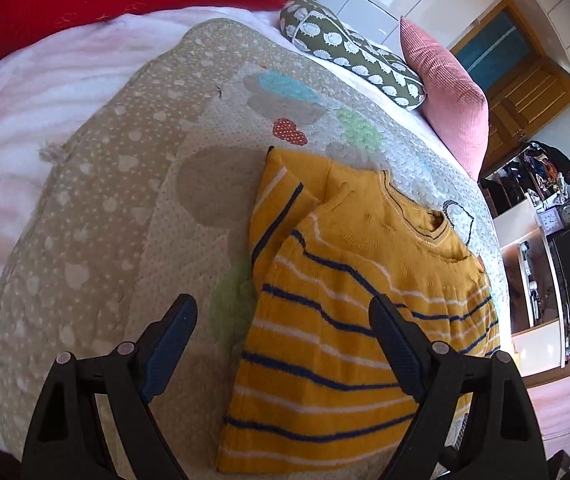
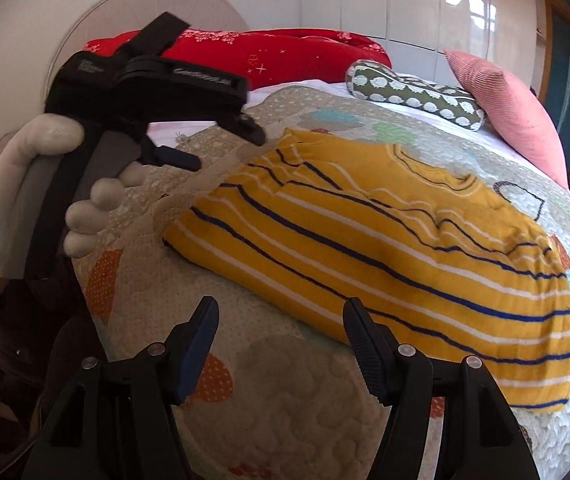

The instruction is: Fold small clothes

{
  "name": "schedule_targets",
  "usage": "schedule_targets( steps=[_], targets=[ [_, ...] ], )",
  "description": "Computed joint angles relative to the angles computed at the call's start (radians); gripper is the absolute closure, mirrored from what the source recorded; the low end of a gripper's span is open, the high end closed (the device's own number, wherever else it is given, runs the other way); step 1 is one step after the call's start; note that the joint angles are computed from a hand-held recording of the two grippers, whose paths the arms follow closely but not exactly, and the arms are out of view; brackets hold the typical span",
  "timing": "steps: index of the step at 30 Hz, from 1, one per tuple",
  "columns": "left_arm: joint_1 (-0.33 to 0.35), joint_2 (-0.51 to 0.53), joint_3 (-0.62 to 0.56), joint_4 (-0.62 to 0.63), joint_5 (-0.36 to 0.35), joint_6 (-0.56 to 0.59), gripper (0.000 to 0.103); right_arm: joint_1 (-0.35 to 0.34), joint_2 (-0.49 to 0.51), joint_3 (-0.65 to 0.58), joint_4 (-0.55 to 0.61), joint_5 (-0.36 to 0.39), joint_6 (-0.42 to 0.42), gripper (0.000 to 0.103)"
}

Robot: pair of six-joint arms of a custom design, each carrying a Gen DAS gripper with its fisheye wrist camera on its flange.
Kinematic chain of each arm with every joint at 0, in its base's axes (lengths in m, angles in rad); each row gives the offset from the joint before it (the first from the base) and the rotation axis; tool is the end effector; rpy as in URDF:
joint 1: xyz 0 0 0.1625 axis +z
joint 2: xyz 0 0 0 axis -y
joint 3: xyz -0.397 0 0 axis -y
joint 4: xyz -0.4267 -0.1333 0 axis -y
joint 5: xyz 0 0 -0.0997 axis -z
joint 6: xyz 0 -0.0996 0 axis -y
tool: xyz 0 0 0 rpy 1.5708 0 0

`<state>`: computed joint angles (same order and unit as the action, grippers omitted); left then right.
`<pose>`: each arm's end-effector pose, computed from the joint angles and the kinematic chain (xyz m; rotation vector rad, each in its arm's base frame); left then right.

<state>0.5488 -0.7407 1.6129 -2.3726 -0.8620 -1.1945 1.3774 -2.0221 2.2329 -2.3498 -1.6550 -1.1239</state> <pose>-0.4610 -0.5141 0.0212 -0.1933 2.6355 -0.8335 0.0493 -0.3984 0.4005 1.1712 -2.4064 0.5490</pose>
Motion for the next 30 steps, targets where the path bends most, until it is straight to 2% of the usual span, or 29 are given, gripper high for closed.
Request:
schedule_targets(
  steps=[9, 12, 16, 18, 19, 20, 22, 25, 30],
  targets=[
    [0.129, 0.093, -0.148, -0.075, -0.200, 0.309, 0.016, 0.099, 0.173, 0.076, -0.250, -0.094, -0.107, 0.034],
    [0.162, 0.130, -0.201, -0.081, -0.266, 0.378, 0.016, 0.118, 0.220, 0.094, -0.334, -0.103, -0.151, 0.034],
    [0.192, 0.148, -0.225, -0.113, -0.320, 0.408, 0.016, 0.140, 0.284, 0.126, -0.490, -0.092, -0.217, 0.034],
    [0.199, 0.140, -0.218, -0.119, -0.328, 0.402, 0.035, 0.148, 0.309, 0.128, -0.528, -0.088, -0.227, 0.035],
    [0.199, 0.139, -0.222, -0.093, -0.318, 0.401, 0.067, 0.148, 0.313, 0.124, -0.521, -0.080, -0.218, 0.044],
    [0.203, 0.134, -0.218, -0.078, -0.316, 0.393, 0.087, 0.149, 0.314, 0.117, -0.499, -0.075, -0.201, 0.064],
    [0.206, 0.114, -0.179, -0.140, -0.331, 0.375, 0.089, 0.155, 0.331, 0.092, -0.477, -0.093, -0.161, 0.089],
    [0.183, 0.104, -0.173, -0.143, -0.290, 0.339, 0.092, 0.145, 0.314, 0.040, -0.364, -0.060, -0.081, 0.095],
    [0.115, 0.160, -0.303, -0.032, -0.211, 0.344, 0.093, 0.110, 0.237, -0.014, -0.249, 0.036, -0.015, 0.095]
  ],
)
